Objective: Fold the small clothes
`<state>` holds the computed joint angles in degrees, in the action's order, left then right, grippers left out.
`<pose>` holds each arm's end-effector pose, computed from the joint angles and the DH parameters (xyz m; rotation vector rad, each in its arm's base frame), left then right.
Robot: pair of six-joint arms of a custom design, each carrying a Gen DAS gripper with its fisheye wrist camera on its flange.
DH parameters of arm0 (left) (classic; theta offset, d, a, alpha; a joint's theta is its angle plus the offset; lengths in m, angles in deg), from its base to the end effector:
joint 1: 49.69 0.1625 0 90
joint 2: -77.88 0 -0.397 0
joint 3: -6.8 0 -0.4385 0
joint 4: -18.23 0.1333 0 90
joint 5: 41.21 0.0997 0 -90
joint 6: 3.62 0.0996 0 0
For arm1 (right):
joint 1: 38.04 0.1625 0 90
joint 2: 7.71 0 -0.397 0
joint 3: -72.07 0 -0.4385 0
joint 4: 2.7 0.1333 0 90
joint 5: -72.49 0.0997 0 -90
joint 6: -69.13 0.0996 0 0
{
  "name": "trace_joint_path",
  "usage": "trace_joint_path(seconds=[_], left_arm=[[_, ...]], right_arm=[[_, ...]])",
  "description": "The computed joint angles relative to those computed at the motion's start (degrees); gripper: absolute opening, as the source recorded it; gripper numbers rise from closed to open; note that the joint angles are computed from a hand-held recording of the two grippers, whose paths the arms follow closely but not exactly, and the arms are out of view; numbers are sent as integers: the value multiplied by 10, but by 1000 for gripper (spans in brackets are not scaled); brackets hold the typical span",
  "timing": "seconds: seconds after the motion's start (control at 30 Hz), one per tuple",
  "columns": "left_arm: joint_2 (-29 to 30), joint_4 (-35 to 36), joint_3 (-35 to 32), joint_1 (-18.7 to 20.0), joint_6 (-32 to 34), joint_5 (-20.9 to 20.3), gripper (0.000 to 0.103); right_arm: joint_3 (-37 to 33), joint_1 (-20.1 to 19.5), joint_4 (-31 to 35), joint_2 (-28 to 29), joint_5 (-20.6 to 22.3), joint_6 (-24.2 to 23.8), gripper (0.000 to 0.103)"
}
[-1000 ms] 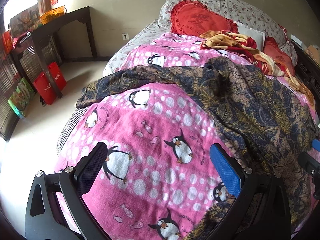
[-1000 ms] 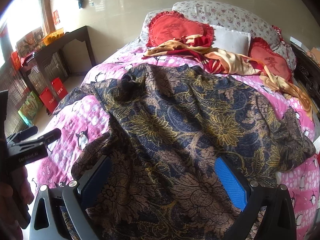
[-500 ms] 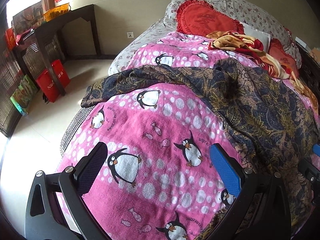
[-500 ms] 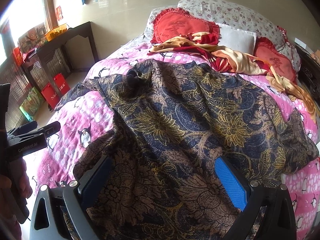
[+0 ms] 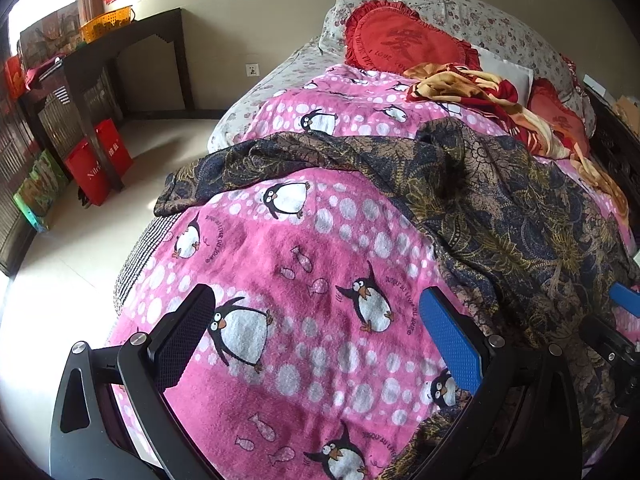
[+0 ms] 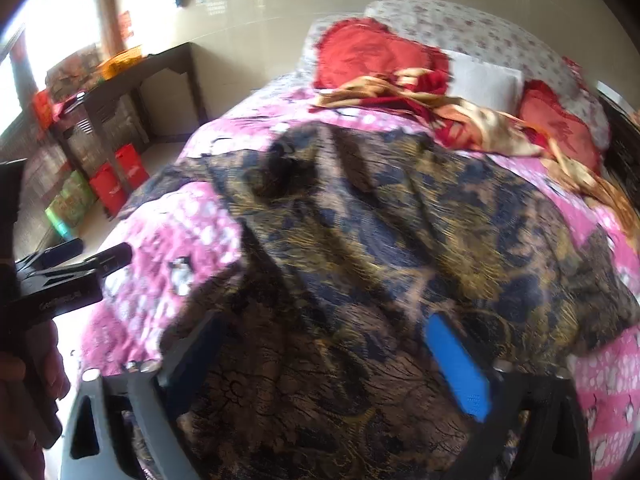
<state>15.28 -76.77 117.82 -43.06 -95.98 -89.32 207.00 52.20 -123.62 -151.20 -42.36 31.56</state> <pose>-0.4688 -0.2556 0.0646 0.1647 2.2592 -0.8233 0.0925 -0.2486 0.4576 0.6088 -2.3739 0.6583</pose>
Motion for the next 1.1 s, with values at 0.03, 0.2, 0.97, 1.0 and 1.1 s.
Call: trace_joint_path(seconds=[0.03,0.2,0.97,1.0,1.1], left_arm=[[-9,4,6,3,-6,1,102],[-46,82,20,22,-52,14,102],[-119,175,41,222,-73,78,102],[-115,168,40,228,-66,79,102],[-99,162,30,244,-54,78,102]], right_arm=[[-2,9,4,9,1,1,84],[-9,56,-9,75,9,-4,75],[-246,111,-108,635,19,97,34],[-246,109,-103,637,19,96,27],[-240,108,-120,633,24,96,8]])
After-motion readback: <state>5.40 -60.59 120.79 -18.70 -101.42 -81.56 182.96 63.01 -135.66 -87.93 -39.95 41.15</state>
